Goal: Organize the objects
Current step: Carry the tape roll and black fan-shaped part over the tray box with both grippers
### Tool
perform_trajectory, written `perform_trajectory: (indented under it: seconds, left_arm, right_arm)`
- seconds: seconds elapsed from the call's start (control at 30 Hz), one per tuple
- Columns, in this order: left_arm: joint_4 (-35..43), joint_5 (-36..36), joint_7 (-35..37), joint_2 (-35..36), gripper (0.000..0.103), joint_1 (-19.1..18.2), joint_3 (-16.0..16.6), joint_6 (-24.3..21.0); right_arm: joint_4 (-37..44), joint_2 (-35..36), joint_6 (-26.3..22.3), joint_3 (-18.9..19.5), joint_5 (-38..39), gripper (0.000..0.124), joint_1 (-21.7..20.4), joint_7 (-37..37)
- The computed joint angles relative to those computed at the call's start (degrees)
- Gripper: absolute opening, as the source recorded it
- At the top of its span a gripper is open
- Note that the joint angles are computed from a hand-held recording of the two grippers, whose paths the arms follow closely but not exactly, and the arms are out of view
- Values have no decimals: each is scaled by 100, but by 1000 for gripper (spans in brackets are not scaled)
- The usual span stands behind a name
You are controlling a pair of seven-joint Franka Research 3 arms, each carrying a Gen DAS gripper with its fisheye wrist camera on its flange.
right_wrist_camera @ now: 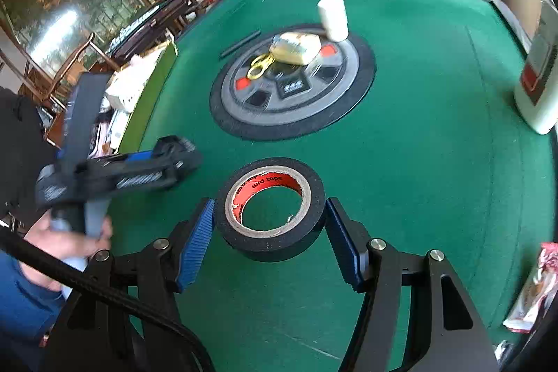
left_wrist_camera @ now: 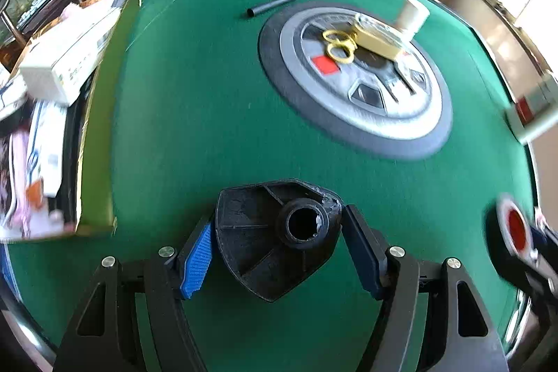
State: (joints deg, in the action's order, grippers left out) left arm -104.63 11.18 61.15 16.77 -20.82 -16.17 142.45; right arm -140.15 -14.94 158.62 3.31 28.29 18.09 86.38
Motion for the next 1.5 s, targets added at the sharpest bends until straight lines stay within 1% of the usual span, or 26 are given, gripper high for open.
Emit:
perform_trajectory:
  seconds: [0.1, 0.13, 0.17, 0.2, 0.27, 0.33, 0.37, 0.43, 0.6, 0.7, 0.83, 1.03, 1.23, 1.43, 1.5]
  left_arm:
    - [-507, -222, 412, -351, 64, 242, -25, 336]
    - [-624, -355, 553, -453, 64, 316, -44, 354]
    - [-541, -329, 468, -404, 64, 233, -61, 349]
    - [-588, -471, 652, -461, 64, 294, -90, 362]
    - [-734, -583, 756, -598, 64, 314, -94, 462]
    - [-874, -841, 1085, -775, 64, 404, -114, 533]
    - [-823, -855, 1115, -762, 64, 383, -106, 530]
    - [-984, -1060, 1442, -965, 64, 456, -98, 591]
    - [-1184, -1576, 2084, -1275, 64, 580, 17, 772]
    - [-1346, -1864, 2388, -1477, 64, 653, 118, 854]
    - [-1503, -2146, 2642, -1640, 64, 753, 282, 953]
    - [-1692, -2284, 2779, -1837, 64, 979, 548, 1103]
    - [-1625, -2393, 2966, -1847, 64, 1238, 752, 1125]
    - [-1108, -2497, 3172, -1459, 64, 1506, 793, 986]
    - [-829, -2453, 3165, -1224, 64, 1584, 760, 943]
  right_arm:
    - [6, 93, 55, 132, -93, 63, 40, 159]
    - [-1, 109, 89, 184, -163, 63, 44, 246]
    - [14, 147, 128, 256, -249, 63, 49, 392]
    - [34, 177, 132, 289, -301, 63, 58, 517]
    - [92, 229, 146, 338, -351, 63, 107, 747]
    - [199, 302, 171, 464, -655, 63, 85, 1073]
    - [264, 340, 179, 541, -859, 63, 60, 1298]
    - [356, 398, 225, 590, -1060, 63, 83, 1591]
    - [730, 610, 232, 765, -1847, 63, 106, 2378]
    - [1005, 800, 188, 790, -2168, 63, 200, 2679]
    - [1457, 1145, 97, 761, -2428, 63, 399, 2857]
    - [2406, 1826, -36, 642, -2594, 63, 718, 2814]
    - [3700, 2713, -245, 504, -2669, 63, 1049, 2608]
    - [5438, 3878, -796, 393, -2386, 63, 1254, 2321]
    - [6249, 4388, -1081, 374, -2249, 63, 1298, 2273]
